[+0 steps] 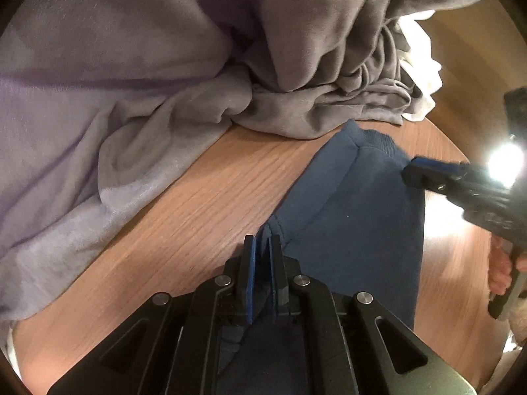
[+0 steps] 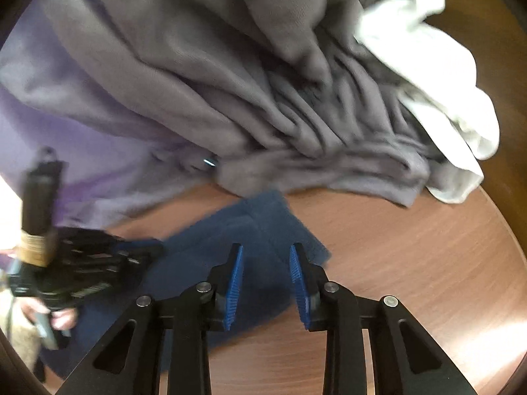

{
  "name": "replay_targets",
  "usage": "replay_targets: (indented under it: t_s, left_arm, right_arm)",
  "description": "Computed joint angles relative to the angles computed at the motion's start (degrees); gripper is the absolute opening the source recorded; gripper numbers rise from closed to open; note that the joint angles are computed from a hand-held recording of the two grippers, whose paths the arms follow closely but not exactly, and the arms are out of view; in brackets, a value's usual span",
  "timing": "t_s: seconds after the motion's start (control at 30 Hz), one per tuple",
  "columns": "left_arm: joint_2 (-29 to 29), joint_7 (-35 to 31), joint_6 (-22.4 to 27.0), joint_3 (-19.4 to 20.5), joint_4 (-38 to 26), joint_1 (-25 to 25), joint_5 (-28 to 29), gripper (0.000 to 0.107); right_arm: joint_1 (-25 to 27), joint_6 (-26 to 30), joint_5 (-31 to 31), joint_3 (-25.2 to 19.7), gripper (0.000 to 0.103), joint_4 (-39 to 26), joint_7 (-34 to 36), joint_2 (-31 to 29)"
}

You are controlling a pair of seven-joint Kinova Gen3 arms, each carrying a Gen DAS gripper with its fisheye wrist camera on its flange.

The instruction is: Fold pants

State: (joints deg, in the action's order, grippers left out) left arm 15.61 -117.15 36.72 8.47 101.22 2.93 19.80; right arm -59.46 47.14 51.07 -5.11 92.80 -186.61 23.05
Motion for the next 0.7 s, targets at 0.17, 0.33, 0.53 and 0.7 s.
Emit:
replay_targets:
  t_s: [0.17, 0.33, 0.53, 0.7]
  left_arm:
    - [-1.2, 3.7, -1.5, -1.5, 0.6, 1.9, -2.5, 0.028]
    - [-10.3, 3.7, -7.8, -2.1, 7.0, 0.9, -2.6, 0.050]
    - [-16.1, -5.1, 0.0, -6.0, 9.4, -1.3, 0.1, 0.051]
    - [-16.5, -8.3, 6.6, -7.7, 10.0, -2.8, -0.2, 0.046]
  right_arm:
    - [0.8, 0.9, -1.7, 0.4, 0.030, 0.8, -0.3, 0.2]
    - [-2.5, 7.3, 1.7, 0.2, 0.031, -0.6, -3.1, -0.6]
    - [-6.3, 11.9, 7.0, -2.6, 0.036, -4.0, -3.3, -0.4]
    - [-8.8, 8.7, 5.5, -4.4, 0.036, -7.2, -1.8, 2.2]
